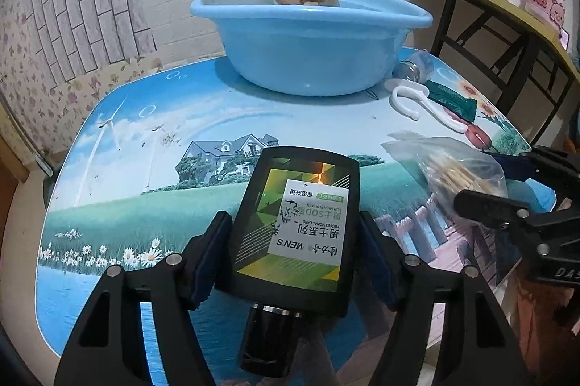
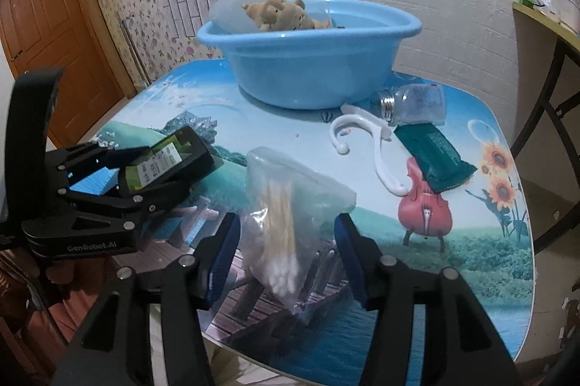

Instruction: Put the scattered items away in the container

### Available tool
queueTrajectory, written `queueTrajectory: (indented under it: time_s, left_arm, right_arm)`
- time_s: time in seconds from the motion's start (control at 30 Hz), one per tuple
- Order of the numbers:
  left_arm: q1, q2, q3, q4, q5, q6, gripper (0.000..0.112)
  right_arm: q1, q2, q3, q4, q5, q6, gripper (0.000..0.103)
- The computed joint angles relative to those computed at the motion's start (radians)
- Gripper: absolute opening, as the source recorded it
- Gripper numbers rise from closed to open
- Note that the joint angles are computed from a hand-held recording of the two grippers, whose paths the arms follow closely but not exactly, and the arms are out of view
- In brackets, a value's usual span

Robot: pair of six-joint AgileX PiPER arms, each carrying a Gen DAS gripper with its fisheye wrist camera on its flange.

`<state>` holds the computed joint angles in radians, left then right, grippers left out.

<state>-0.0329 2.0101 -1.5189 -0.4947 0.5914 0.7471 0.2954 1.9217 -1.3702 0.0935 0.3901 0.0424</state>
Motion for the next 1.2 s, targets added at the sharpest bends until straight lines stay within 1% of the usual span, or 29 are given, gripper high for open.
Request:
queueTrajectory:
  time_s: [0.1,0.13,0.17,0.2,0.23,0.3,0.53,0.73,0.9,0.93,0.97,1.0,1.03,1.1,1.2]
  left_arm:
    - [0.001,-0.002,0.002,-0.008,0.001,0.009,0.066]
    - [0.001,-0.001,0.000,-0.008,0.005,0.009,0.066]
    - [0.003,-0.001,-0.001,-0.009,0.009,0.009,0.065]
    - [0.004,-0.002,-0.001,-0.011,0.012,0.009,0.065]
    - [0.005,-0.002,-0.002,-0.012,0.014,0.008,0.065]
    - [0.010,-0.002,-0.005,-0.021,0.022,0.005,0.065]
    - [0.025,-0.030,0.005,-0.051,0.019,0.015,0.063]
    - [0.047,-0.046,-0.004,-0.096,0.039,0.029,0.062]
    - [0.059,-0.054,-0.009,-0.119,0.050,0.038,0.061]
    - [0.061,-0.056,-0.009,-0.129,0.051,0.046,0.049]
    - [0.064,-0.061,-0.011,-0.156,0.062,0.069,0.034]
    - [0.058,-0.077,0.000,-0.143,0.033,0.054,0.031]
    - [0.060,-0.081,-0.009,-0.142,0.037,0.045,0.030]
    - [0.069,-0.071,-0.042,-0.173,0.077,0.061,0.030]
    - [0.061,-0.055,-0.065,-0.106,0.083,0.004,0.030]
  right_arm:
    - [0.009,0.022,-0.013,-0.029,0.002,0.017,0.054]
    - [0.011,0.024,-0.008,-0.037,-0.009,0.021,0.051]
    - [0.008,0.021,-0.004,-0.010,-0.011,-0.007,0.043]
    - [0.001,0.022,-0.007,0.050,-0.008,-0.067,0.030]
    - [-0.003,0.020,-0.006,0.080,-0.007,-0.092,0.029]
    - [-0.005,0.013,0.003,0.090,-0.016,-0.101,0.026]
    - [-0.022,-0.036,0.033,0.199,-0.054,-0.186,0.024]
    - [-0.021,-0.052,0.027,0.227,-0.066,-0.204,0.024]
    - [-0.025,-0.076,0.046,0.286,-0.085,-0.262,0.024]
    - [-0.025,-0.080,0.049,0.288,-0.090,-0.264,0.024]
    - [-0.024,-0.085,0.051,0.292,-0.094,-0.266,0.024]
    - [-0.025,-0.089,0.053,0.302,-0.095,-0.276,0.024]
    - [-0.024,-0.094,0.056,0.309,-0.097,-0.282,0.024]
    - [-0.025,-0.099,0.058,0.326,-0.101,-0.298,0.024]
    - [-0.025,-0.096,0.052,0.331,-0.097,-0.302,0.024]
